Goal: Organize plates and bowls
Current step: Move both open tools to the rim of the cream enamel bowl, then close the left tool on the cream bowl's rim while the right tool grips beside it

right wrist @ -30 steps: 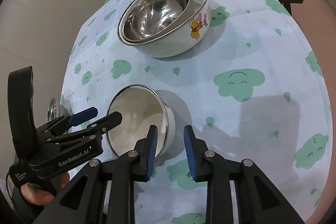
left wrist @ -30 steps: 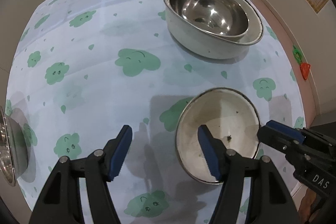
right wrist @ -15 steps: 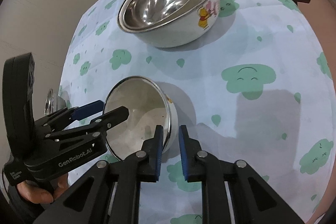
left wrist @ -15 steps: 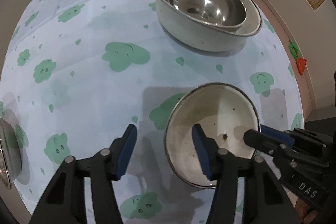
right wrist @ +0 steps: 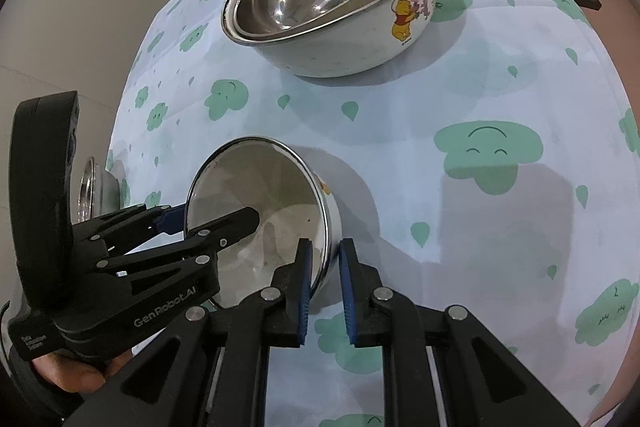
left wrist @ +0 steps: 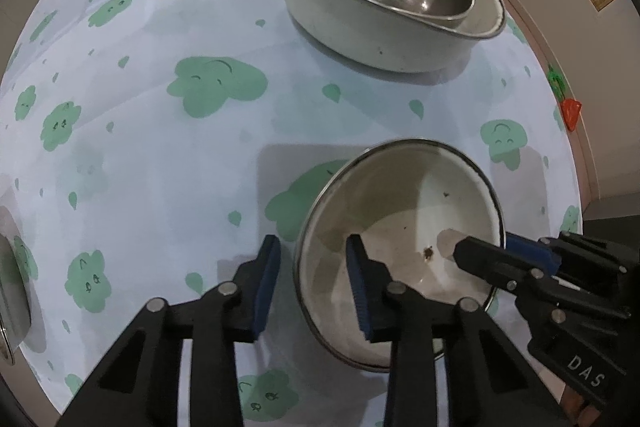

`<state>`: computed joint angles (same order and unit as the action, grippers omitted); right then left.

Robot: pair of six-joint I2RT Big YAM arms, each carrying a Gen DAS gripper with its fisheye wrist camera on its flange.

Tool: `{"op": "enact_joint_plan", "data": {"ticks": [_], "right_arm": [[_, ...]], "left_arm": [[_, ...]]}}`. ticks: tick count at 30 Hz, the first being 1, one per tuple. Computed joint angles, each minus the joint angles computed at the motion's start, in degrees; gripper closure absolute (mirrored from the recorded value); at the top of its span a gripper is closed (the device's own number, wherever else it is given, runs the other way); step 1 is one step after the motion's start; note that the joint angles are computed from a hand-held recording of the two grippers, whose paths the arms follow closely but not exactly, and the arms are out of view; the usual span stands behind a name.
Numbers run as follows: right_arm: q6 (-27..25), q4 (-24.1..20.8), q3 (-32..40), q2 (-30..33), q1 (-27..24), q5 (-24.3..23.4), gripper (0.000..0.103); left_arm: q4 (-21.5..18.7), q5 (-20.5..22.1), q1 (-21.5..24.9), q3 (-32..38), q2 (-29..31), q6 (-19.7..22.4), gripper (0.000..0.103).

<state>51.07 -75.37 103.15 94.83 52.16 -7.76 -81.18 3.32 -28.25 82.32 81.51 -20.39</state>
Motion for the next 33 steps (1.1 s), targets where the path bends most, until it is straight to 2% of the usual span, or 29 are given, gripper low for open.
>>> {"op": "enact_joint_plan", "data": {"ticks": [4, 8, 22, 33], "right_arm": [[-0.45, -0.31, 0.56, 0.48, -0.06, -0.02, 0.089], [-0.99, -0.5, 0.73, 0.64, -0.31, -0.39, 0.091], [-4.12, -3.43, 2.81, 2.13, -0.53, -1.7, 0.091], [-0.96, -0.25, -0.34, 0.08, -1.25, -5.23, 0.093]], "left_arm": [[0.38, 0.73, 0.61, -0.11, 0.57, 1.14, 0.079], [0.62, 0.74, -0.19, 0.2, 1.22, 0.17, 0.083], [0.78, 0.5, -0.2, 0.26, 0.68, 1.95, 0.091], [0.64, -1.21, -0.93, 1.82, -0.73, 2.27, 0.093]]}}
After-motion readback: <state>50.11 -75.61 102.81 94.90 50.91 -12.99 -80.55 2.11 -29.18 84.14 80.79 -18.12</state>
